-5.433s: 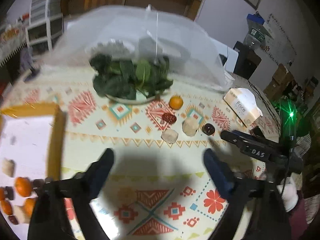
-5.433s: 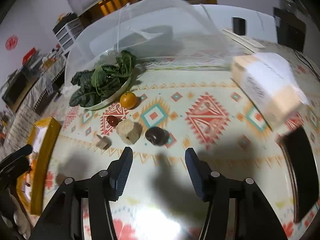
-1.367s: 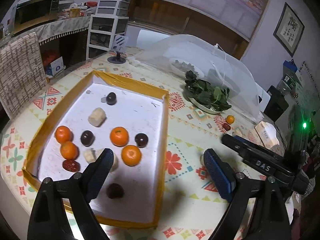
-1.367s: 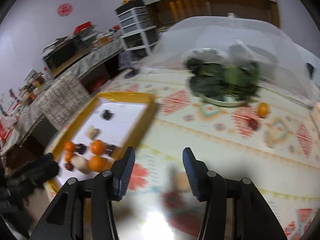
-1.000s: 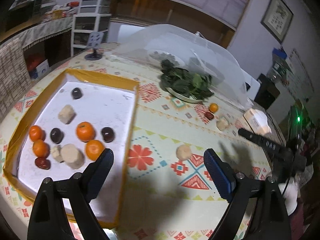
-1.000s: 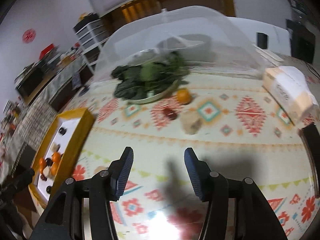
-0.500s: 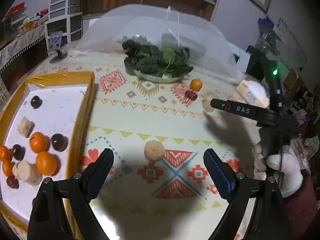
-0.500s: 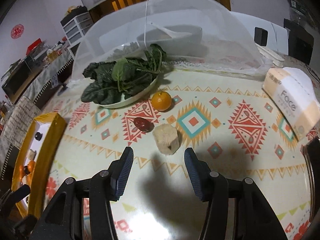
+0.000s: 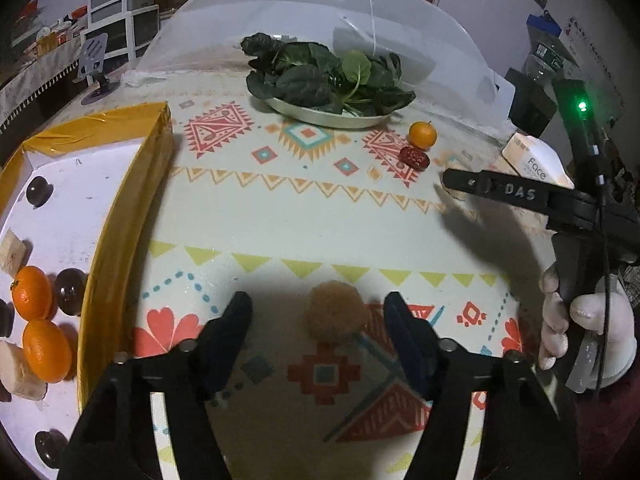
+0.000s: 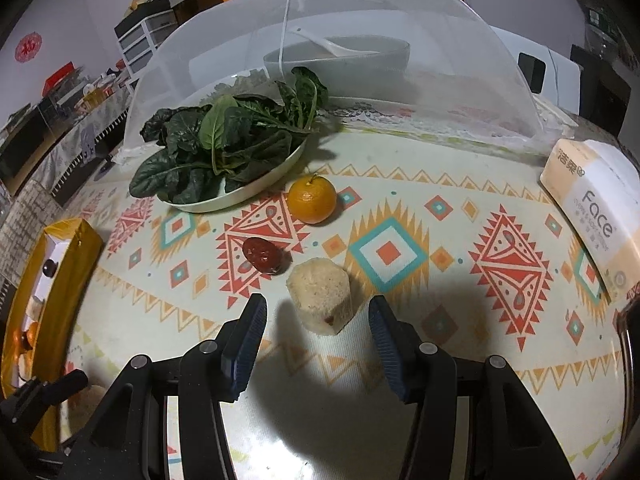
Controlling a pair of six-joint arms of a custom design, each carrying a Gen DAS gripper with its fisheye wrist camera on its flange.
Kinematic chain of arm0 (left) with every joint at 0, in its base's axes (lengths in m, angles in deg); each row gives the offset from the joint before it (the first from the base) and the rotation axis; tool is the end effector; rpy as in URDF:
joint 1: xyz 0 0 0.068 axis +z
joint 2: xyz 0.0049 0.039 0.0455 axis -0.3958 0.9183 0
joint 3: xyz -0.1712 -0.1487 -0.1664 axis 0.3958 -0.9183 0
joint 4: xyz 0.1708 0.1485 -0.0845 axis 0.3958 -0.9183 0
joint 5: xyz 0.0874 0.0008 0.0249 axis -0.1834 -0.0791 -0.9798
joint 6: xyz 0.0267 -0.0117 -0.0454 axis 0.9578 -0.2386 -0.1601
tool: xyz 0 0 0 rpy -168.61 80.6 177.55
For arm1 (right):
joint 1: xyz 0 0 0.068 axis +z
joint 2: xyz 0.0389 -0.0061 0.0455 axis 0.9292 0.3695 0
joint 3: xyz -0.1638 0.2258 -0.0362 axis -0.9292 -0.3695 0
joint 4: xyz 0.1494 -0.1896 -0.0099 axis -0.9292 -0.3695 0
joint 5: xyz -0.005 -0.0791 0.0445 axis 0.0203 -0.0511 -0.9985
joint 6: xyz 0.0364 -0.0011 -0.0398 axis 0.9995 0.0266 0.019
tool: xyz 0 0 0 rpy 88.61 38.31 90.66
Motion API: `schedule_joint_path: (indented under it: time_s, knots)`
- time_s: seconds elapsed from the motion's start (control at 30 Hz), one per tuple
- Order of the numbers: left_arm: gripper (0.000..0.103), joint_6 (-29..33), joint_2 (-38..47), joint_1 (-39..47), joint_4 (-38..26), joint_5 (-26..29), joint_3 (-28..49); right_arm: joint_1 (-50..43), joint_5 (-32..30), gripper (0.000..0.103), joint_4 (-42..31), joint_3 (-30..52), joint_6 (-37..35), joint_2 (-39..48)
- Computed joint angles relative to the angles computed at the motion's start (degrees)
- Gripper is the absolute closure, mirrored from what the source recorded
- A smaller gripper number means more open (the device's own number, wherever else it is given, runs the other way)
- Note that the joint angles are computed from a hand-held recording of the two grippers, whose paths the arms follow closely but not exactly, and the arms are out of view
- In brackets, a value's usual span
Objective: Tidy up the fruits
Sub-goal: 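Close the left tool on the round beige cake, then carry the round beige cake into the tray and open the left tool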
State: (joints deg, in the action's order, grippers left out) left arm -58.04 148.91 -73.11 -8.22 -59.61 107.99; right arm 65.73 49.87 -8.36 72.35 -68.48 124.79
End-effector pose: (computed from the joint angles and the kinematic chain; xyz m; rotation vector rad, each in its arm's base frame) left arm 0.1906 -0.2041 0.0694 -0.2023 2.5065 -0.1965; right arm 0.3354 -0.0030 0.0759 -0.3745 2.4919 0.3336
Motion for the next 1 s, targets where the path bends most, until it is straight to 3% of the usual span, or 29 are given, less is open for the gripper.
schedule_joint_path:
  time_s: [0.03,0.13,0.27,0.33,0.37,0.7,1.0]
  knots:
    - [0.046,0.1,-0.2,0.1,1.3,0.5,-0.7,0.3,0.5,0.046,0.3,0.0,0.2,0.1]
    - [0.048,0.2,-0.1,-0.2,1.5,0.2,-0.9,0.9,1.4,0.048,1.1,0.1,0.5,0.6]
    - [0.048,0.4,0.4,-1.1,-0.4,-1.1,0.5,1.5,2.8,0.063,3.0,-0.5,0.9,1.0]
    - [0.061,0.4,0.8,-1.6,-1.5,-2.0,1.3,1.5,2.9,0.068,3.3,-0.6,1.1,1.1]
    - [0.072,0.7,0.9,-1.7,-1.1,-1.8,1.2,1.4,2.8,0.068,3.2,-0.5,1.2,1.0]
    - [0.073,-1.9,-3.2,-4.1,-0.8,-3.1,-1.4,-2.7,-2.0,0.068,0.6,-4.0,0.4,-4.8]
    - [0.073,-10.8,-17.9,-9.1,-6.0,-8.8,-10.1,-1.3,-5.8,0.068,-3.1,-11.7,0.1,-17.6]
